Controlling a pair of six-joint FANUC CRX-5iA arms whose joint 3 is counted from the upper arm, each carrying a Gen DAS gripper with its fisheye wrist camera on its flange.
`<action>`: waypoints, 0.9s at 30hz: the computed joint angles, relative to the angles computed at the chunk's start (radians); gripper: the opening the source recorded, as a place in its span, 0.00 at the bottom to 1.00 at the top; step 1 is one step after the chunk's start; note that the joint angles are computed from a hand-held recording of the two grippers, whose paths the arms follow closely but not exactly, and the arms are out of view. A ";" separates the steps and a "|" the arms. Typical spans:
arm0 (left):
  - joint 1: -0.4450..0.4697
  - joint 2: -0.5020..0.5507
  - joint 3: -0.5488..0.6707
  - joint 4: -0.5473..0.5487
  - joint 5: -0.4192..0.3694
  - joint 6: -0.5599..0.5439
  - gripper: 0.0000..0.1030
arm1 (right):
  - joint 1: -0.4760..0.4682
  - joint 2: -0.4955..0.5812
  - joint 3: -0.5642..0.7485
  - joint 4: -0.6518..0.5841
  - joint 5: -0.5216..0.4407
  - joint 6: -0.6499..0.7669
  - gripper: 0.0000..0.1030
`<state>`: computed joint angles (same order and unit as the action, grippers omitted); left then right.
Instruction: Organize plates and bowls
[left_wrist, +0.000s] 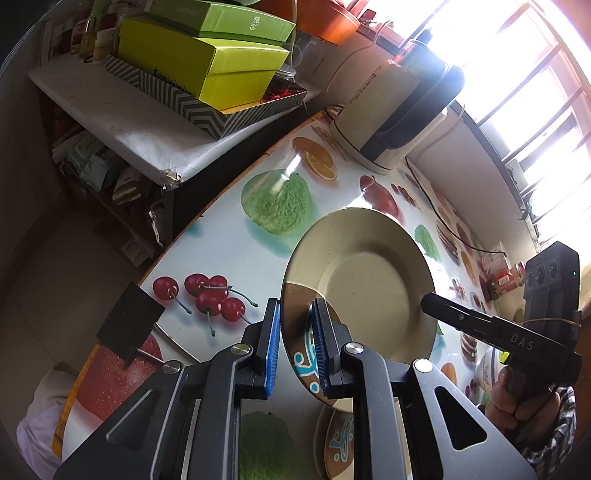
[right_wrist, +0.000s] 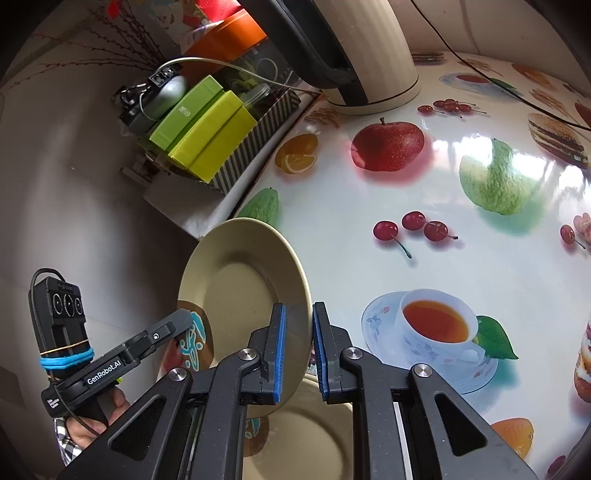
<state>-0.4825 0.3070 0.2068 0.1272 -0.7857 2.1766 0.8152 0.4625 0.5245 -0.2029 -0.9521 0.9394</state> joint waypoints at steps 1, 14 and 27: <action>-0.003 -0.001 0.000 0.000 -0.001 0.001 0.17 | 0.001 -0.007 -0.010 0.003 0.004 -0.003 0.14; -0.035 -0.017 -0.018 -0.003 0.003 0.011 0.17 | 0.023 -0.083 -0.121 0.042 0.043 -0.057 0.14; -0.054 -0.025 -0.028 -0.001 -0.001 0.004 0.17 | 0.042 -0.140 -0.204 0.071 0.076 -0.100 0.14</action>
